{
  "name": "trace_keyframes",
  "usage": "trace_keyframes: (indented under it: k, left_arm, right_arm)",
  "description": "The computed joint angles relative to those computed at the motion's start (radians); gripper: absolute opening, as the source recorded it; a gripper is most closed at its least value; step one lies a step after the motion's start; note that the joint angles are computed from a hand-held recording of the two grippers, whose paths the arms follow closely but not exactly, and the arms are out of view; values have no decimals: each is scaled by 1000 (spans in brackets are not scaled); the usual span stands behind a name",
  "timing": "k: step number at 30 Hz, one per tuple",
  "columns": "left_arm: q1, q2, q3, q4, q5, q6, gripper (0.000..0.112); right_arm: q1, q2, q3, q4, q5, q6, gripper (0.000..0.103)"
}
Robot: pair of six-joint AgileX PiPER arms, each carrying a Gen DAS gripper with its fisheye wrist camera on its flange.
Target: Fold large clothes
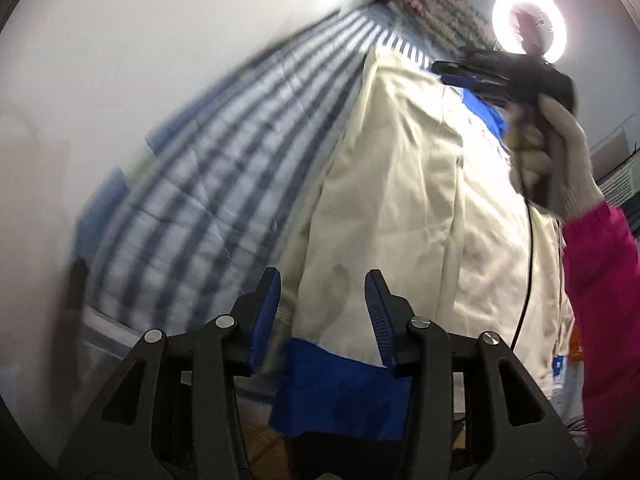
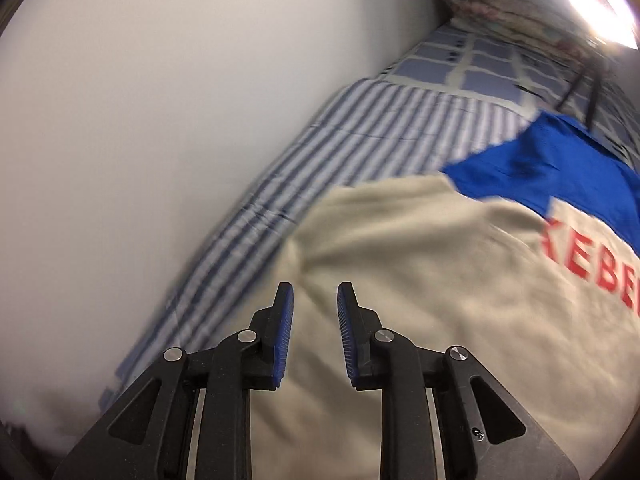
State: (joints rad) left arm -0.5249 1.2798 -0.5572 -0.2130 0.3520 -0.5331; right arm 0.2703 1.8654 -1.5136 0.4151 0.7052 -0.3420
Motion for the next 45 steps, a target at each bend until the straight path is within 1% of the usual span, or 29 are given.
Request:
trace_keyframes:
  k: [1, 2, 4, 5, 6, 8, 9, 10, 11, 12, 13, 16, 19, 20, 22, 24, 26, 28, 30, 33, 34, 37, 38, 39, 40, 41, 43, 44, 45]
  left_arm:
    - [5, 29, 0, -24, -9, 27, 44]
    - [0, 40, -9, -8, -2, 14, 44]
    - [-32, 60, -22, 108, 1, -109, 44]
    - [-42, 56, -12, 135, -2, -138, 44]
    - [-45, 57, -9, 136, -2, -134, 44]
    - [-65, 64, -17, 185, 3, -178, 41]
    - [-81, 59, -22, 236, 18, -231, 34]
    - [-90, 52, -23, 252, 25, -250, 22]
    - [-90, 38, -15, 229, 25, -231, 16]
    - [-78, 25, -8, 174, 22, -178, 13]
    - [-72, 16, -5, 160, 22, -159, 13]
    - [-79, -4, 1, 179, 33, -178, 13]
    - [-77, -16, 0, 172, 38, -163, 13]
    - [-78, -16, -5, 177, 39, -168, 13]
    - [-87, -25, -7, 205, 47, -199, 13]
    - [-87, -35, -8, 213, 53, -209, 13]
    - [-85, -54, -2, 227, 61, -228, 15]
    - [-79, -77, 7, 246, 67, -253, 25]
    - [-68, -97, 19, 242, 65, -255, 32]
    - [-65, -109, 25, 250, 71, -269, 32]
    - [-63, -112, 27, 246, 70, -267, 32]
    - [-61, -116, 27, 239, 70, -259, 32]
    - [-59, -116, 26, 230, 70, -249, 32]
    - [-57, -115, 26, 221, 70, -239, 32]
    - [-53, -116, 28, 210, 72, -226, 33]
    - [-52, -118, 28, 206, 75, -224, 33]
    - [-47, -126, 35, 194, 77, -220, 52]
    - [-42, -124, 38, 175, 70, -204, 55]
    - [-35, -115, 38, 138, 59, -165, 56]
  right_arm:
    - [-23, -13, 35, 17, -6, -24, 21]
    - [-45, -14, 59, 26, -10, -36, 21]
    - [-77, -9, 102, 63, -5, -67, 21]
    - [-95, -1, 134, 87, 3, -102, 21]
    - [-101, 3, 161, 85, -6, -120, 21]
    - [-89, -10, 231, 20, -54, -109, 20]
    - [-88, -24, 258, 21, -73, -133, 20]
    - [-83, -37, 268, -6, -78, -120, 20]
    - [-73, -59, 280, -50, -84, -84, 20]
    - [-70, -88, 295, -60, -84, -70, 20]
    - [-70, -115, 314, -46, -83, -76, 21]
    - [-88, -214, 376, 95, -24, -181, 22]
    - [-71, -306, 458, 132, 9, -212, 30]
    - [-61, -354, 507, 148, 22, -225, 30]
    - [-63, -399, 553, 173, 52, -251, 31]
    - [-62, -474, 647, 200, 76, -264, 33]
    - [-48, -517, 706, 223, 99, -252, 40]
    - [-40, -553, 765, 257, 114, -251, 41]
    - [-45, -564, 808, 303, 137, -275, 43]
    - [-21, -563, 875, 368, 151, -300, 45]
    - [-3, -577, 903, 382, 148, -294, 45]
    - [48, -539, 943, 435, 124, -318, 45]
    - [72, -524, 957, 462, 108, -339, 41]
    - [83, -512, 963, 482, 104, -356, 29]
    - [84, -493, 967, 516, 124, -389, 14]
    - [86, -510, 981, 516, 129, -381, 13]
    - [92, -595, 1000, 467, 127, -328, 12]
    - [94, -635, 1007, 434, 125, -303, 12]
    - [97, -662, 1015, 407, 120, -278, 12]
